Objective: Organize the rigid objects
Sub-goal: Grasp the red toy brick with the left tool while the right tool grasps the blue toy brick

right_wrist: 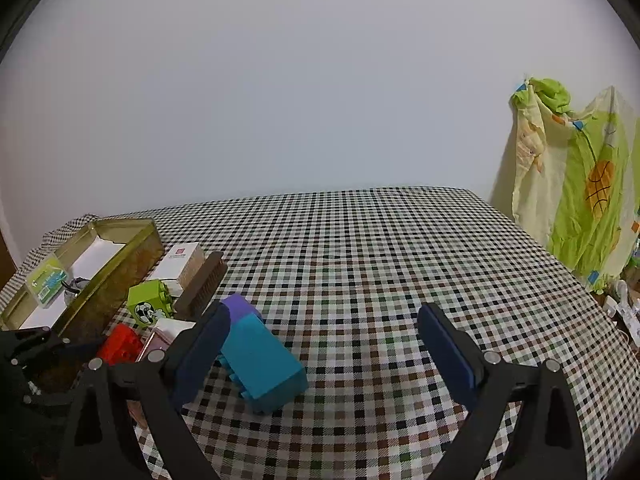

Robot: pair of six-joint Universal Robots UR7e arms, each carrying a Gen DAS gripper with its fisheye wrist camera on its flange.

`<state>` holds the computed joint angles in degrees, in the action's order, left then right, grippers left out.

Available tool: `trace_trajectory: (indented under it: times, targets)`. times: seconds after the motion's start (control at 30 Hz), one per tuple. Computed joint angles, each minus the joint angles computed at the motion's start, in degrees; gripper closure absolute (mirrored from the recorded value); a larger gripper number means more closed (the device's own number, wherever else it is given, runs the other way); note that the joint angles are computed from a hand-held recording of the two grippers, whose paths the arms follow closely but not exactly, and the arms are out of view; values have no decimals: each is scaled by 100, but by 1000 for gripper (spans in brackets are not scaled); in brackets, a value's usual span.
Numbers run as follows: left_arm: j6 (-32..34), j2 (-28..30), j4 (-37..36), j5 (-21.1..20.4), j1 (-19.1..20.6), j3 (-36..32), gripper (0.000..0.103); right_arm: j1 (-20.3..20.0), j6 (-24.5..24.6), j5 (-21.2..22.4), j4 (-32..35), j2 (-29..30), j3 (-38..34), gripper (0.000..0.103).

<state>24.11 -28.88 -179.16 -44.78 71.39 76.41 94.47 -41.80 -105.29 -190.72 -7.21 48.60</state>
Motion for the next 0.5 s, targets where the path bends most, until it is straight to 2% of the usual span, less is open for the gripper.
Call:
trace_trajectory:
  times: [0.07, 0.17, 0.23, 0.4, 0.5]
  targets:
    - [-254, -61, 258, -136, 59, -33, 81, 0, 26, -17, 76, -2, -16, 7]
    - [-184, -51, 148, -122, 46, -2, 81, -8, 83, -40, 327, 1, -102, 7]
    - [-54, -50, -92, -111, 24, 69, 82, -11, 126, -36, 514, -7, -137, 7]
    - [658, 69, -1235, 8, -40, 158, 82, -7, 166, -43, 937, 3, -244, 7]
    - [606, 42, -1218, -25, -15, 151, 82, 13, 161, -121, 1279, 50, -379, 7]
